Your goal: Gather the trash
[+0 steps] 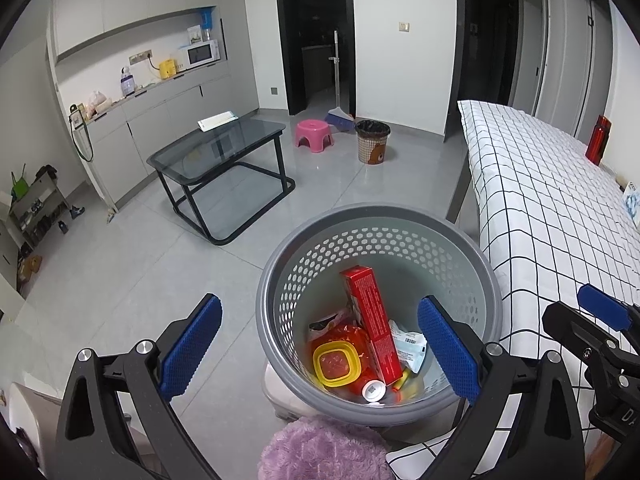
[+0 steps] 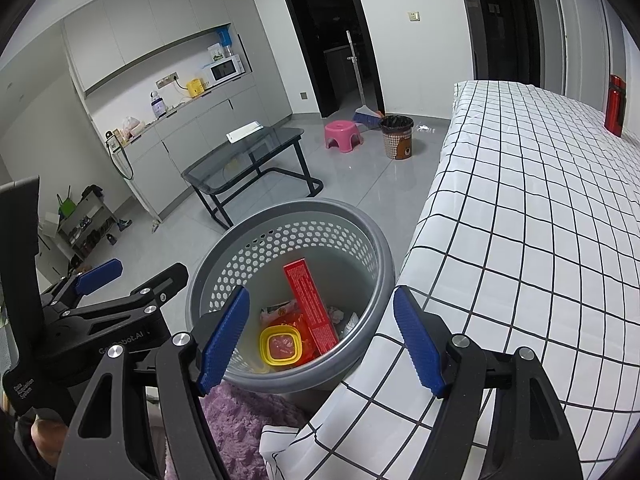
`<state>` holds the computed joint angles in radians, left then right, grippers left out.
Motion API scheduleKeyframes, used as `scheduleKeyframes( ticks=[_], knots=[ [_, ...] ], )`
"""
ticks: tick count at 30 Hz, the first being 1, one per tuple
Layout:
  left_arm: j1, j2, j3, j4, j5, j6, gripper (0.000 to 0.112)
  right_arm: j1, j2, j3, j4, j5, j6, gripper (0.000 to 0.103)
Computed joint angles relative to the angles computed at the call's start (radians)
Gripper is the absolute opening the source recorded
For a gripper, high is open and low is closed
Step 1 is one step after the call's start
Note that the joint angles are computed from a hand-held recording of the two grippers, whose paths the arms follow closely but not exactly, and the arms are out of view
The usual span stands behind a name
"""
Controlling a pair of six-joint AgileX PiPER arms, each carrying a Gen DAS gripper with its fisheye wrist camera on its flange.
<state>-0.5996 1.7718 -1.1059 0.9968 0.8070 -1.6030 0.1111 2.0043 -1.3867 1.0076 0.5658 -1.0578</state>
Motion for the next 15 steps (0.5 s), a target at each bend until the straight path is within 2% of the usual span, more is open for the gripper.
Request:
scheduleKeyframes(
  ticks=[15],
  knots=[
    [-0.006, 0.007, -0.005, 0.004, -0.006, -0.002, 0.097, -0.002, 0.003, -0.004, 0.004, 0.0, -0.002, 0.071]
  ],
)
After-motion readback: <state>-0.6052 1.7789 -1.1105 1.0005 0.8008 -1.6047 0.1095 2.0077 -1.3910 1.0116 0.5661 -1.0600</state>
